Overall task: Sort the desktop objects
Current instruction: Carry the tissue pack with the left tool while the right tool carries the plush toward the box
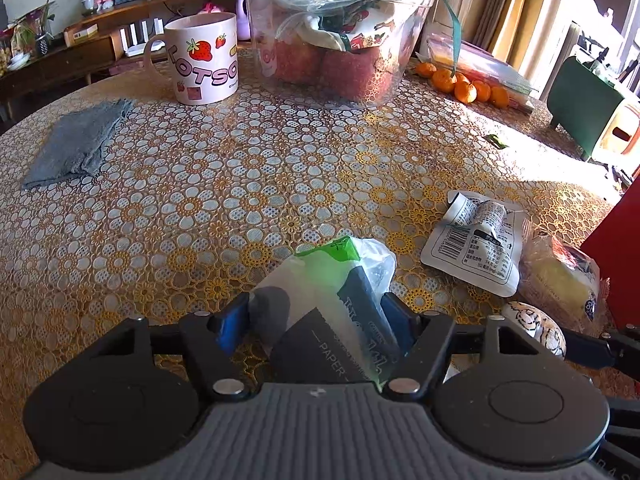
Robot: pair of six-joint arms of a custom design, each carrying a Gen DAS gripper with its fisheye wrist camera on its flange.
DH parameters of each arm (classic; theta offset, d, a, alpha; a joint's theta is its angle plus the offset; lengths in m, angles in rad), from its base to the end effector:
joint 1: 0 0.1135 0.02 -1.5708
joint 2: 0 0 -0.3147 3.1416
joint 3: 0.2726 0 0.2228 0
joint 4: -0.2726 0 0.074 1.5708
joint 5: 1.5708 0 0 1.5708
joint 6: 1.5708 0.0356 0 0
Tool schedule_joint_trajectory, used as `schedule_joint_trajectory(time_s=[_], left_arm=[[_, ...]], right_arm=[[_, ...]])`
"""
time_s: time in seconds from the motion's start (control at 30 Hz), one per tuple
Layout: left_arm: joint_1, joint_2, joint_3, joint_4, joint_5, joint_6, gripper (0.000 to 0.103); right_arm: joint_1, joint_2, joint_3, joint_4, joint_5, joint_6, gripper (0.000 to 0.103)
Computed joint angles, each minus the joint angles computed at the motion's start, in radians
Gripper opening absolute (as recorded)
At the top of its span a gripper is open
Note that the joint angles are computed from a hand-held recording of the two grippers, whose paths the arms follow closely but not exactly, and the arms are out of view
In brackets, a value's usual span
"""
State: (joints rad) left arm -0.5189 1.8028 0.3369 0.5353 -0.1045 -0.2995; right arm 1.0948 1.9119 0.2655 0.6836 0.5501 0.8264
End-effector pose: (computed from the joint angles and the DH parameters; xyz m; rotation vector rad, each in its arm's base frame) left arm 0.2101 -0.1157 0.1249 0.2312 2.4959 -0.2103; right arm 0.1212 0.1946 0.1059 -0.1081 2.3544 0.2240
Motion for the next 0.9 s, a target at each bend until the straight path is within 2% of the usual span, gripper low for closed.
schedule_joint_trajectory(time_s=[0.17,0.37,0.5,0.7,0.9], left_arm=[[-0.012,-0.047,-0.048,0.001,0.035,-0.029,0.060],[-0.063,-0.135,-0.104,-0.022,0.033,-0.058,0.058],[-0.116,-0.222,-0.117,-0.089,0.018,-0.094,0.058],[-0.229,-0.363,-0.098,-0.230,-0.019,-0.177,0.058],[-0.369,-0.461,-0.061,-0.346,-0.098,-0.260,0.058]], right_arm=[[0.044,-0.038,-0.029,-0.011,0.022,0.065,0.032],[0.119,-0.111,-0.062,-0.060,0.066,0.168,0.032],[0.181,-0.176,-0.078,-0.123,0.107,0.246,0.032],[0.302,-0.312,-0.061,-0.333,0.197,0.389,0.032],[0.443,-0.438,-0.018,-0.606,0.299,0.576,0.032]])
